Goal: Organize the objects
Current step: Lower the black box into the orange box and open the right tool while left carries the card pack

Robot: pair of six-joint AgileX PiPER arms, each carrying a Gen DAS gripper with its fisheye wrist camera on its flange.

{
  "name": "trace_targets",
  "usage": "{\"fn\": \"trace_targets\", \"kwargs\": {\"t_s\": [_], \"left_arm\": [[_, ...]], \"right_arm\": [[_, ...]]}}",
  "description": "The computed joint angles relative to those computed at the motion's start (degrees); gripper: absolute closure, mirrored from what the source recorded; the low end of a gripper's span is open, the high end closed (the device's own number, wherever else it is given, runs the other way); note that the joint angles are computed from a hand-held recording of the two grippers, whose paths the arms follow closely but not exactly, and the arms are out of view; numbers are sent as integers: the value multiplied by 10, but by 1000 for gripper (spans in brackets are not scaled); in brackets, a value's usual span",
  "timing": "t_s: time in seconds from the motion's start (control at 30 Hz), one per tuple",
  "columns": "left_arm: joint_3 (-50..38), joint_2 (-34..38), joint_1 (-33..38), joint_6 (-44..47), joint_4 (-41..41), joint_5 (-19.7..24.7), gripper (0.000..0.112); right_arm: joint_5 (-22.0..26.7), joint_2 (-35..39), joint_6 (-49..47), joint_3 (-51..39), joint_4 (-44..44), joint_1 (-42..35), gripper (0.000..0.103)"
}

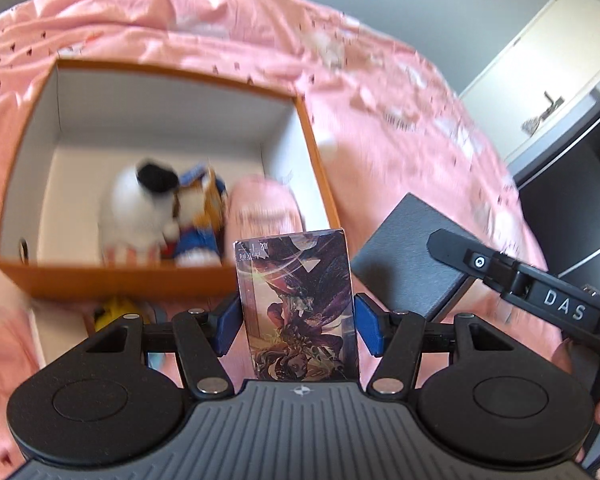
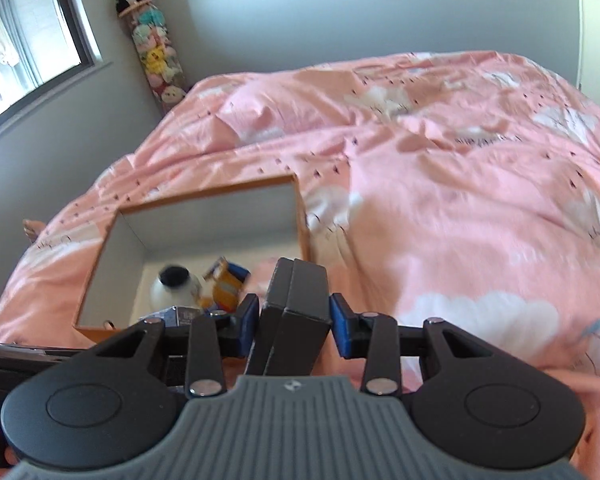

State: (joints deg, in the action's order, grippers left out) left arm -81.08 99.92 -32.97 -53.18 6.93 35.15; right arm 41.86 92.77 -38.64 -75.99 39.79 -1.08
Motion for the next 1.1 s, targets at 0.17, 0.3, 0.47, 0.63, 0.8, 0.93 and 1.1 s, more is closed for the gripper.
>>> {"fn": "trace_targets", "kwargs": {"t_s": [0.17,0.3,0.47,0.63,0.8,0.93,1.1], "left_arm": [[-20,-12,61,54,-16,7,44],[-56,6,123,140,-87,16,44],[-119,58,181,216,-146,34,44],[-196,126,211,255,-168,75,44],[-245,181,235,283,-199,99,44],[-267,205,249,299,-218,111,44],[-285,225,256,310,-229,121,44]], "right_arm": [[-29,42,32,-64,12,39,63],[-29,108,75,-142,29,60,63],[-28,214,173,-254,18,87,63],[7,345,333,-409,-47,111,63],[49,461,472,-566,-143,132,63],[72,517,515,-650,-189,146,63],[95,566,540,-742,-238,158,66]]}}
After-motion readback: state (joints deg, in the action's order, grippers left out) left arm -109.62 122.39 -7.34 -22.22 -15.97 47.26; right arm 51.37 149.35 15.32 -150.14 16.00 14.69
